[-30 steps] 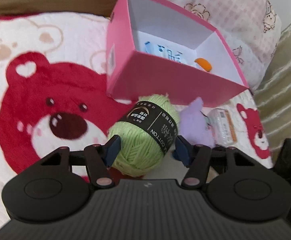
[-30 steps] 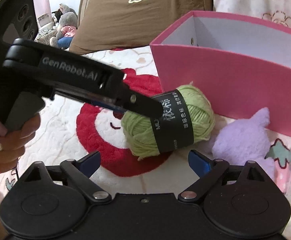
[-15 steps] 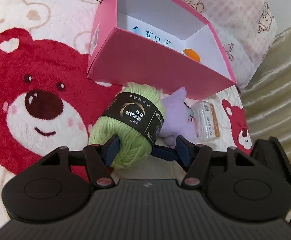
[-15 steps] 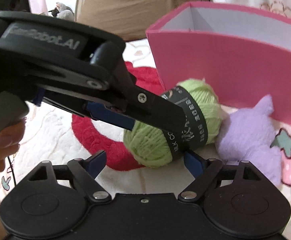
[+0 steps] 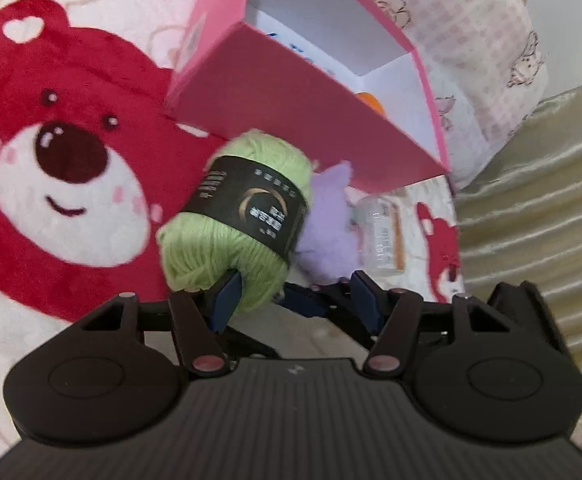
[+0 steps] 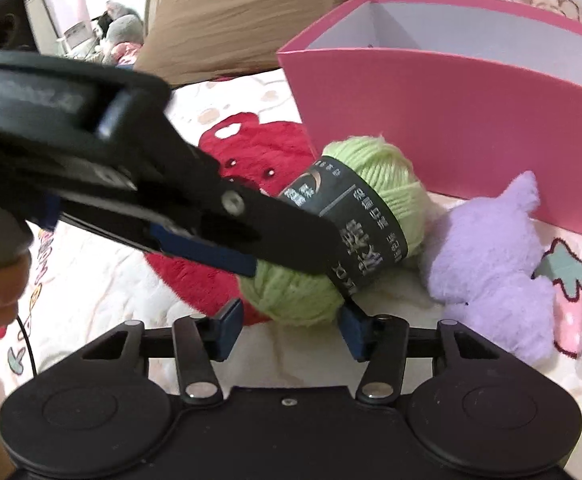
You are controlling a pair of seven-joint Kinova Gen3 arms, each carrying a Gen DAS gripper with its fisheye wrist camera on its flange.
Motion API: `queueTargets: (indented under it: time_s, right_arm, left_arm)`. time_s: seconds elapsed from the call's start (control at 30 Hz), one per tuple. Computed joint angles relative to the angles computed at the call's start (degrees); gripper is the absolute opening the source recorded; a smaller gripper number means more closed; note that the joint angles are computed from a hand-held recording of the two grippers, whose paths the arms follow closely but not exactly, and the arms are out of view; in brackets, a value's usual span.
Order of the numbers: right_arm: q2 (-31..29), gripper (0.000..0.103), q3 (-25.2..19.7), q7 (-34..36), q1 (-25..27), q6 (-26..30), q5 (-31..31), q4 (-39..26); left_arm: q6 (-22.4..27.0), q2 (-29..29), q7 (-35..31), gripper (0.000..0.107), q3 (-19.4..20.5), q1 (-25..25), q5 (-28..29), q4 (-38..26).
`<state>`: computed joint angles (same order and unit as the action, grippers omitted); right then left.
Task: Organize objects
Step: 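Lift the green yarn ball with the right gripper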
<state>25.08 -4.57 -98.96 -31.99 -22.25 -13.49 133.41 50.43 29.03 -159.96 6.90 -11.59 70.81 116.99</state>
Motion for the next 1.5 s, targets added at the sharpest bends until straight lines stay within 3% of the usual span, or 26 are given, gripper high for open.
queueTargets:
  time_s: [0.1,0.27,0.33,0.53,0.6,0.67,0.8,0.9,1.0,1.1,1.27,1.37,1.5]
  right_arm:
    - [-0.59,0.058,-0.01,-0.54,0.1,-0.3,-0.83,0.42]
    - [-0.69,0.06,-1.65,-3.44,3.22,-1.32,0.71,1.02]
    - [0.25,0.061,-2.49,-5.52,5.15,-0.32,2.05,0.3]
    - [0.04,0.061,-1.38,-6.36,2.99,-2.65,1.62,1.84]
    - [-0.36,0.07,-0.83,-5.0,2.19,-3.42,1.63,2.2]
    - [-0.67,0.079,-1.4,-4.85,2.17,-4.47,1.85,2.5]
    - [-0.64,0.082,-2.8,-6.22,4.0,-2.45,3.52,0.59]
    - [0.02,0.085,-2.71,-7.26,4.69,-1.32,3.58,-1.04]
    - [2.12,0.086,-2.09,-8.26,3.85,-1.05,2.2,-2.92]
    - [1.67,0.078,-0.31,-7.42,1.68,-1.4,0.47,-2.31]
    - [-1.49,0.075,0.63,-5.64,0.6,-0.89,-0.93,-0.51]
    - [-2.95,0.077,-2.53,-6.52,5.42,4.43,4.26,-1.78]
    - [-3.37,0.081,-0.17,-4.32,3.16,7.69,4.25,-2.4]
  left_arm:
    - [0.3,-0.56,-1.51,0.058,0.32,0.09,0.92,0.36]
    - [-6.22,-4.25,0.33,0.058,-0.78,3.76,-2.23,-0.1]
    - [-6.94,-4.38,-0.32,0.058,-0.04,3.11,-2.08,-0.22]
    - [-6.92,-6.33,-8.69,0.06,0.15,1.17,1.3,1.13]
    - [-6.13,-5.72,-9.18,0.062,-0.41,0.61,2.46,0.78]
    - [-8.33,-5.05,-8.98,0.062,-1.06,1.39,3.29,0.55]
    - [-10.55,-1.55,-3.48,0.062,-1.23,2.19,0.13,-1.78]
    - [-8.56,1.54,-1.63,0.067,0.45,0.53,-1.5,-3.31]
    - [-6.39,3.82,0.37,0.064,1.91,-0.47,-2.64,-4.63]
    - [-5.83,3.19,-0.39,0.06,2.82,-0.82,-3.13,-4.16]
    - [-1.04,2.69,3.19,0.059,2.62,-1.5,-5.21,-3.51]
    - [-4.31,0.73,5.59,0.059,1.75,1.82,-8.78,-3.2]
    - [-6.53,-1.29,10.48,0.063,1.76,3.98,-15.39,-4.04]
